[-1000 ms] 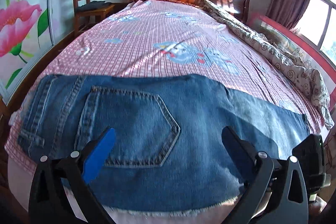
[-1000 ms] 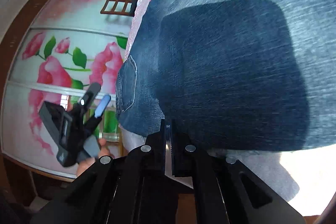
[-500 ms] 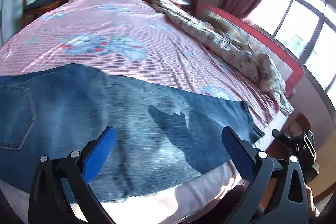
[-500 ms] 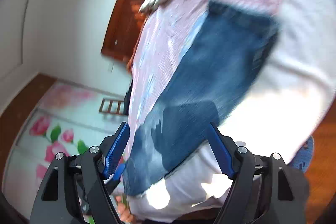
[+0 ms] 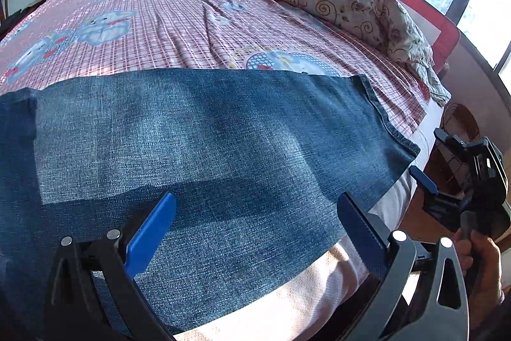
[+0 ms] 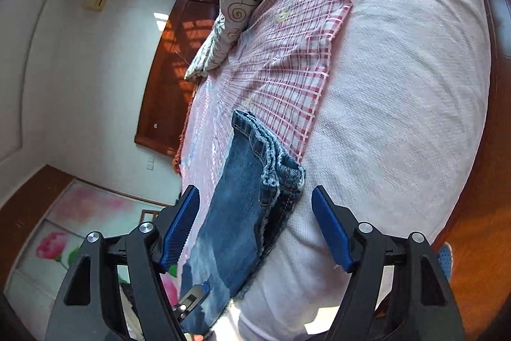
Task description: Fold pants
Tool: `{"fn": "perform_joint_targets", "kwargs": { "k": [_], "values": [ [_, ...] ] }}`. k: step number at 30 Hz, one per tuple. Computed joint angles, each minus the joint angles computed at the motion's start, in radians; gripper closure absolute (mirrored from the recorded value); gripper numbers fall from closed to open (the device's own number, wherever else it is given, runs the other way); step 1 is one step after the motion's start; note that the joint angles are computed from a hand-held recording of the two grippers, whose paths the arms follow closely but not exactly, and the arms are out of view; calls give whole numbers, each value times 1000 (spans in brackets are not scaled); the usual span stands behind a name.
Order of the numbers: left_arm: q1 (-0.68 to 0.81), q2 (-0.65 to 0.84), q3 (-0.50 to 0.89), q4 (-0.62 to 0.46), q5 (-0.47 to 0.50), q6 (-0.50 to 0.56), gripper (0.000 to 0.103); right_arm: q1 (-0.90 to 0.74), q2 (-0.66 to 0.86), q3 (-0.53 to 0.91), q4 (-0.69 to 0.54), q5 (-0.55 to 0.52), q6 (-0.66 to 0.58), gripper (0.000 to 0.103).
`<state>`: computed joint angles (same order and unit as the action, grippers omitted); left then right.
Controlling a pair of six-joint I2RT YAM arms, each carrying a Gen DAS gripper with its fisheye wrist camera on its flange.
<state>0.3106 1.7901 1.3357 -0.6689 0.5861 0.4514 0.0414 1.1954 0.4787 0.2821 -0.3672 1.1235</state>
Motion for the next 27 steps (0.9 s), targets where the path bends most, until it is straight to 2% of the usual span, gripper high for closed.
{"fn": "perform_joint_targets", "kwargs": {
  "k": [2,5,6,7,8,10,14,17,20,21,23,24,26,27],
  "values": [
    [-9,-33,-51,42,-26,39,2,20,30,14,6,10,-11,41],
    [-28,-64,-97,85,-69,86,2,62,54,65,-68,71,-100,53],
    [-25,-68,-105,93,-64,90,2,70,55,77,-94,85,-119,60],
    [-19,-67,-103,92,-54,89,2,65,54,69,-88,76,-123,76],
    [-13,-65,-104,94,-40,85,2,54,65,62,-76,55,-115,81],
    [-10,-60,-97,92,-28,80,2,43,49,13,-19,31,-84,84],
    [-12,-63,-109,108,-31,102,2,71,-1,18,-61,77,-88,86],
    [-14,-65,-119,123,-35,110,2,81,-5,59,-77,91,-96,97],
    [-16,-61,-118,132,-35,103,2,78,46,155,-180,87,-158,97],
    [-16,-58,-112,129,-35,100,2,64,88,199,-230,52,-181,97],
    [-16,-52,-105,124,-31,93,2,74,110,272,-353,102,-255,96],
    [-16,-50,-103,123,-30,96,2,102,109,315,-426,166,-322,90],
    [-17,-53,-112,133,-32,107,2,173,121,399,-541,351,-442,64],
    [-19,-57,-120,142,-37,111,2,181,136,421,-560,387,-476,39]
  ]
}}
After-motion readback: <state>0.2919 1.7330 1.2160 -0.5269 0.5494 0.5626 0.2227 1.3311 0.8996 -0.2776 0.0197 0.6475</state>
